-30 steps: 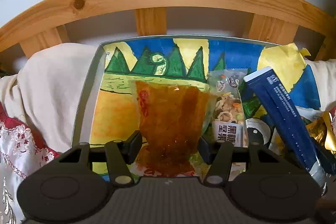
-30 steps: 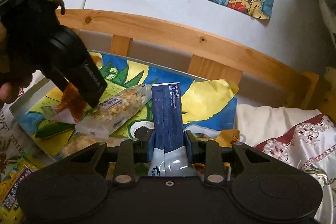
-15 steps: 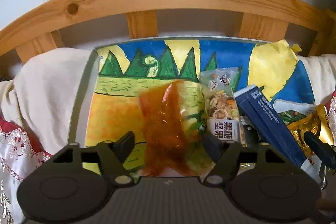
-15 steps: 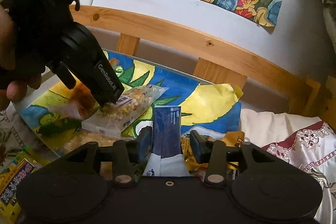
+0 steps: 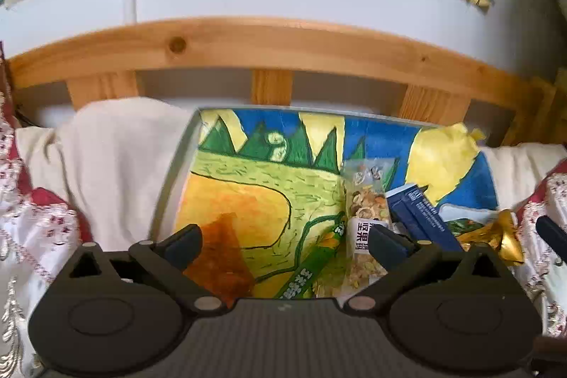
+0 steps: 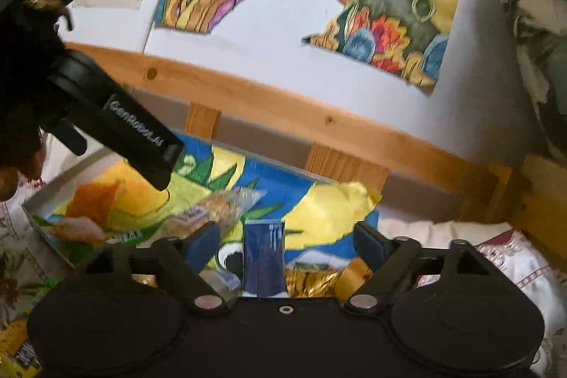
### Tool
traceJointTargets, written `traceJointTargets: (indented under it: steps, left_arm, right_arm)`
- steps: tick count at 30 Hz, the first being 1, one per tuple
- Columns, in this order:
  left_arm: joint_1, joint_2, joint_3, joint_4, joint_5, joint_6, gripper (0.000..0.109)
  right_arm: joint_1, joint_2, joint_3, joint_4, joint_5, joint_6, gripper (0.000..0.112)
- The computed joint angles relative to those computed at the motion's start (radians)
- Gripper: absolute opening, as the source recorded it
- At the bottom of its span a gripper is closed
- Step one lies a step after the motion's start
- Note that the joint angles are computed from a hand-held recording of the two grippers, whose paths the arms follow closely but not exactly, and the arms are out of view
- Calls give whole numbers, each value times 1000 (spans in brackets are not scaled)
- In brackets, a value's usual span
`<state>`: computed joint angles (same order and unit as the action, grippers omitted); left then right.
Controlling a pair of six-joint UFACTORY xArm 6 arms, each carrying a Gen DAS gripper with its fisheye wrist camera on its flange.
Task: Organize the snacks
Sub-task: 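Open the left tool to drop the orange bag while the right tool releases the blue packet in the tray, then withdraw both open tools from the tray back over the remaining snacks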
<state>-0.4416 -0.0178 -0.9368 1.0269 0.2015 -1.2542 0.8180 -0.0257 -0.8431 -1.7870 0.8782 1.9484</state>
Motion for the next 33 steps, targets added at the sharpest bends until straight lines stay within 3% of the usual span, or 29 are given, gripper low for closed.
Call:
traceJointTargets:
  steps: [7, 13, 24, 33]
  left_arm:
    - [26, -170, 125, 207, -12, -190, 102]
    - [65, -319, 245, 281, -30, -260, 102]
    - [132, -620, 520, 134, -71, -100, 102]
    - [72, -889, 726, -125, 41, 142, 102]
  right_arm:
    - [96, -50, 36, -22, 122, 22, 101]
    - [186, -91, 58, 10, 208, 18, 102]
    - [364, -134, 92, 98, 346, 43, 102]
    - [464, -163, 106, 220, 359, -12, 102]
